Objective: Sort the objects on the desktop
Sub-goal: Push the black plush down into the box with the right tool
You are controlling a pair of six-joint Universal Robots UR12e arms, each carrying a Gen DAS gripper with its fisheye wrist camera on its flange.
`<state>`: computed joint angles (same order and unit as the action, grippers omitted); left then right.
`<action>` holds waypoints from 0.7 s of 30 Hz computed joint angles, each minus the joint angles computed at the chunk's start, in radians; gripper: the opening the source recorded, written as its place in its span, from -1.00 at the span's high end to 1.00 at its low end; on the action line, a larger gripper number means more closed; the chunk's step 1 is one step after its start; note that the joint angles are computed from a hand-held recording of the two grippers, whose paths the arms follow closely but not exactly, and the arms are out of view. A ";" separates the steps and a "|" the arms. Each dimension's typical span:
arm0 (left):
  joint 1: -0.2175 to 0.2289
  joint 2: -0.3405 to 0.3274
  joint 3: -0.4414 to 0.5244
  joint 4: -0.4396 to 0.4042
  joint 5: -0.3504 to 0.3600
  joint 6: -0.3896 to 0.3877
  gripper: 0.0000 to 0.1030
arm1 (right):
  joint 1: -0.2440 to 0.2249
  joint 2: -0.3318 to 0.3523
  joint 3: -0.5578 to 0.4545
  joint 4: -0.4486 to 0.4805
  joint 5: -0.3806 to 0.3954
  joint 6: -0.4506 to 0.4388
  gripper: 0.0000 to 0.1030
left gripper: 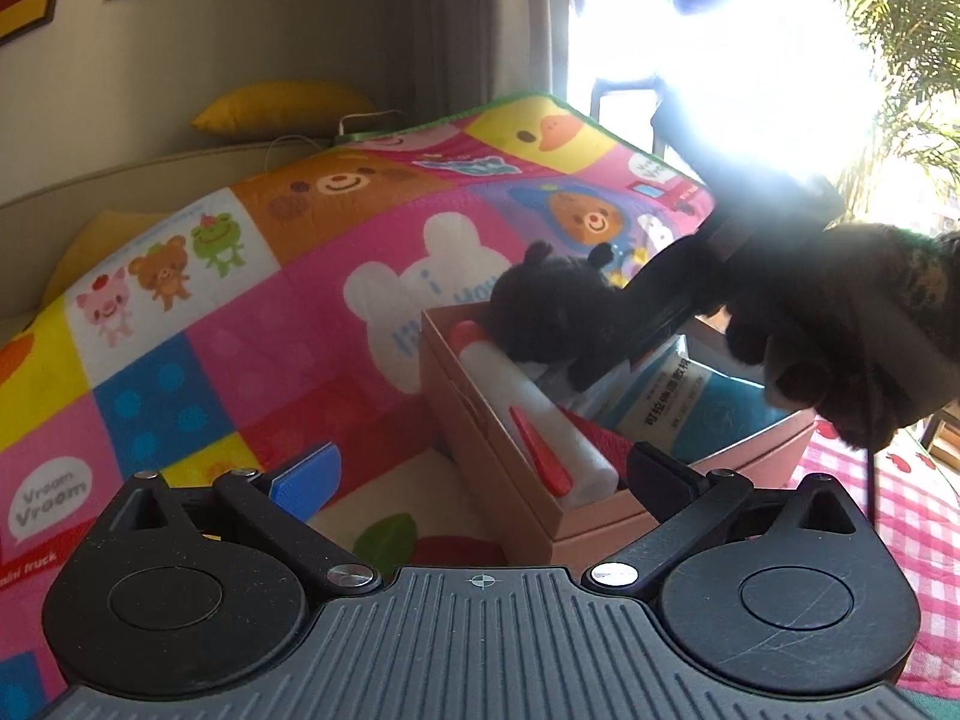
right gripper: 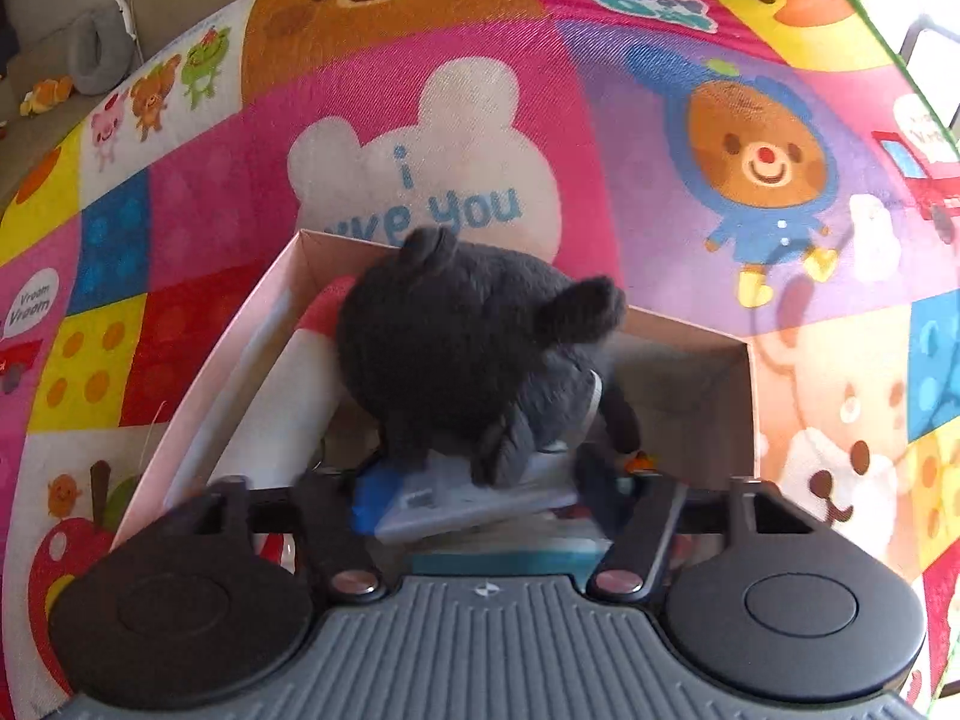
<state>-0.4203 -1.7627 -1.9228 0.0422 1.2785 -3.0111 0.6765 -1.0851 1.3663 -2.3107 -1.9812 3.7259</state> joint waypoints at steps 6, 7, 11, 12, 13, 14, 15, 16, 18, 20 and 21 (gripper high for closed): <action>0.003 0.012 -0.011 -0.009 0.006 -0.019 -1.00 | 0.017 -0.083 0.069 -0.009 0.069 0.017 0.72; 0.002 0.014 -0.013 -0.007 0.006 -0.017 -1.00 | 0.024 -0.092 0.078 -0.017 0.058 0.020 0.72; -0.009 0.016 -0.011 -0.026 0.009 0.001 -1.00 | 0.042 -0.111 0.107 -0.097 -0.035 0.075 0.13; -0.013 0.017 -0.012 -0.028 0.005 0.007 -1.00 | 0.051 -0.101 0.097 -0.105 -0.097 0.082 -0.06; -0.015 0.018 -0.013 -0.029 0.000 0.014 -1.00 | 0.054 -0.089 0.088 -0.118 -0.139 0.079 -0.14; -0.017 0.020 -0.015 -0.030 -0.004 0.022 -1.00 | 0.051 -0.077 0.077 -0.134 -0.149 0.068 -0.24; -0.021 0.021 -0.017 -0.031 -0.006 0.031 -1.00 | 0.044 -0.061 0.063 -0.158 -0.146 0.051 -0.27; -0.024 0.022 -0.021 -0.034 -0.006 0.041 -1.00 | 0.041 -0.044 0.049 -0.181 -0.154 0.036 -0.29; -0.030 0.023 -0.026 -0.040 0.004 0.058 -1.00 | 0.040 -0.006 0.016 -0.218 -0.189 0.002 -0.34; -0.032 0.024 -0.032 -0.044 0.018 0.070 -1.00 | 0.029 0.019 -0.016 -0.186 -0.170 0.023 -0.35; -0.031 0.024 -0.034 -0.048 0.022 0.074 -1.00 | 0.017 0.018 -0.021 -0.155 -0.111 0.041 -0.36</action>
